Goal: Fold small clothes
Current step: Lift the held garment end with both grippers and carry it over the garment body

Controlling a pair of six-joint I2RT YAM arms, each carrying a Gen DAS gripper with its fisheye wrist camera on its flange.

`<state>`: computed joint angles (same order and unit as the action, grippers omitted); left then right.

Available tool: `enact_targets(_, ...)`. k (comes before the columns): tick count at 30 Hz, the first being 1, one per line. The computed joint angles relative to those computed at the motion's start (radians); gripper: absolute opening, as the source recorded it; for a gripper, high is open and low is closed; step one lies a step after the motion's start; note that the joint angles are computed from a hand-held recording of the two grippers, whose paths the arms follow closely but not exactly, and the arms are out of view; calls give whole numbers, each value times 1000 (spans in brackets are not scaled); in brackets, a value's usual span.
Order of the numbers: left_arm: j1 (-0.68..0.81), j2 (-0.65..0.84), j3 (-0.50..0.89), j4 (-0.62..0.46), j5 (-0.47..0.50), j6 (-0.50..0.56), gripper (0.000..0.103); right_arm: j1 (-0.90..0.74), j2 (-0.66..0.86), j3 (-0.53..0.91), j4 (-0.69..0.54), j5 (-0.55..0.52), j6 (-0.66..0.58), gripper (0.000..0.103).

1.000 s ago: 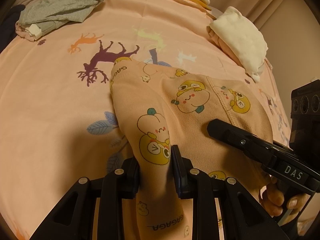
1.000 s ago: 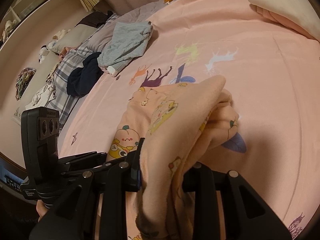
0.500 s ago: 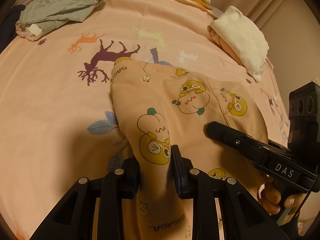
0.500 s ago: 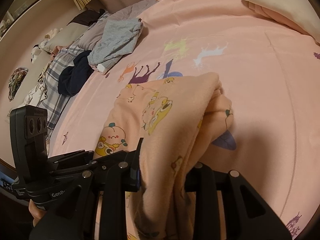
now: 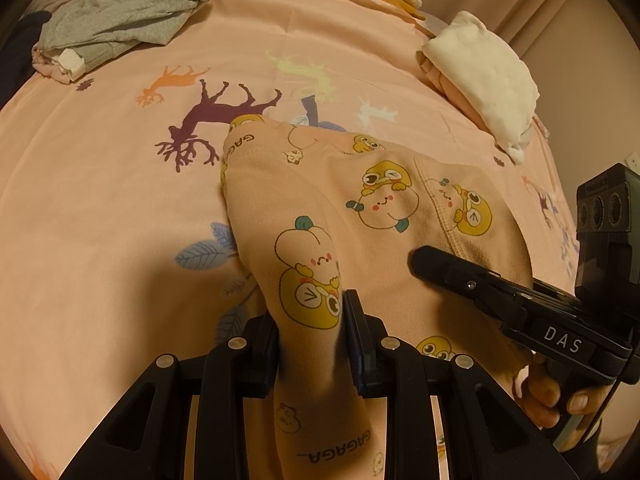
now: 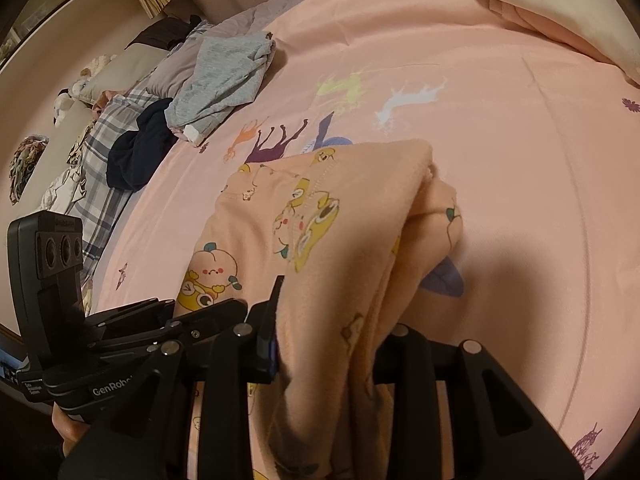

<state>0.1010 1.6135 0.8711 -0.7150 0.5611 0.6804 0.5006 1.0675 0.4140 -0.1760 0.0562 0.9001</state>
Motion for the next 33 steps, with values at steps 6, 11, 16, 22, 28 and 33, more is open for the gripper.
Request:
enact_targets(6, -1, -12, -8, 12, -13, -8, 30, 2, 9, 5, -6, 6, 8, 36)
enact_targets(11, -7, -20, -14, 19, -18, -18, 32, 2, 13, 7, -9, 9, 9, 37)
enact_targets(16, -2, -18, -15, 27, -22, -16, 34, 1, 14, 5, -10, 12, 9, 38)
enact_targets(22, -10, -30, -24, 37, -30, -28, 36, -3, 11, 3, -11, 9, 6, 38)
enact_targets(28, -14, -37, -29, 46, -37, -36, 38, -9, 12, 2, -10, 6, 3, 39)
enact_targets(33, -13, -42, -34, 55, -44, -38, 40, -21, 11, -2, -7, 0, -3, 40)
